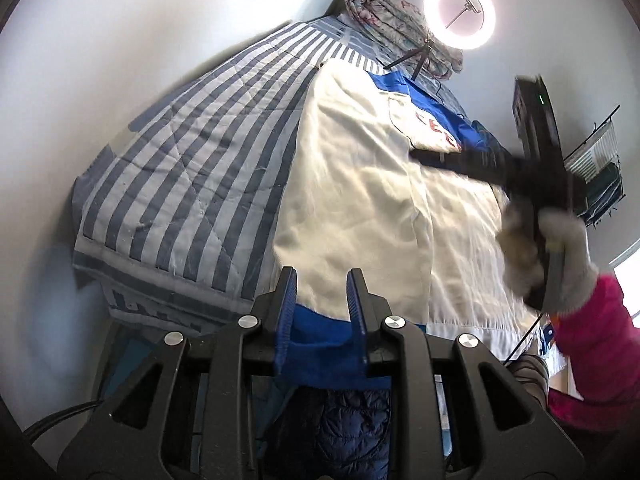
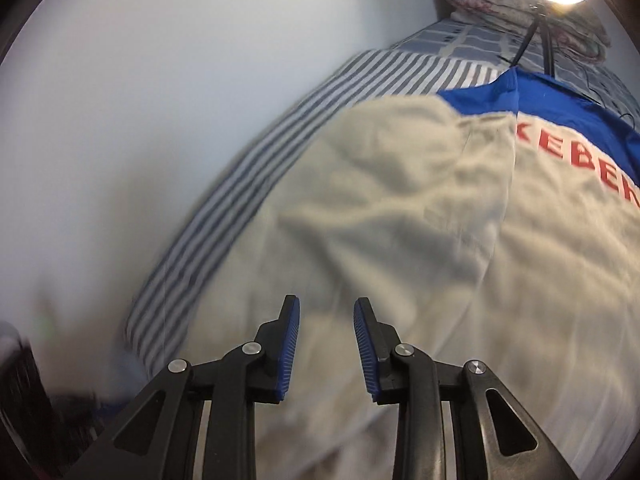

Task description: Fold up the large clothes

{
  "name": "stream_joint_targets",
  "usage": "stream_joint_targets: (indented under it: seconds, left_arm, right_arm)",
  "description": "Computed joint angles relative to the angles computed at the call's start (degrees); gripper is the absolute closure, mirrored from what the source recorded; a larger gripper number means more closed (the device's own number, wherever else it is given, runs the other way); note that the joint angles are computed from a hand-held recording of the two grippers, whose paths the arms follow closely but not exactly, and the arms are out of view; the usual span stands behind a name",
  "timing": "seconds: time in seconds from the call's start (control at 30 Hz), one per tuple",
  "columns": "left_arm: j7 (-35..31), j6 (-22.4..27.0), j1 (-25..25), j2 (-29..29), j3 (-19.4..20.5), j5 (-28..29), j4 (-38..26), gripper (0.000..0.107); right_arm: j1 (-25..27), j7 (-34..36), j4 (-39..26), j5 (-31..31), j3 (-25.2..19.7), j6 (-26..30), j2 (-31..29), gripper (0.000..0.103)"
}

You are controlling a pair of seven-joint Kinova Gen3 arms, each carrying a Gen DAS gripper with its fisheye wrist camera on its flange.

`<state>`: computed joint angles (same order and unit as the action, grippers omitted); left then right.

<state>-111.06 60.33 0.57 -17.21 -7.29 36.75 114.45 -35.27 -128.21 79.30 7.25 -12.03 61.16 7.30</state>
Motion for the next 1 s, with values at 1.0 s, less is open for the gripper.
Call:
stream_joint_targets:
  seconds: [1.0]
  left_arm:
    - [-5.48,12.18,-12.24,14.7,-0.77,12.98,-0.14,0.053]
  right_arm:
    - [-12.52,-11.73,14.49,6.97,-8.41,-0.68,-5.84,0.07]
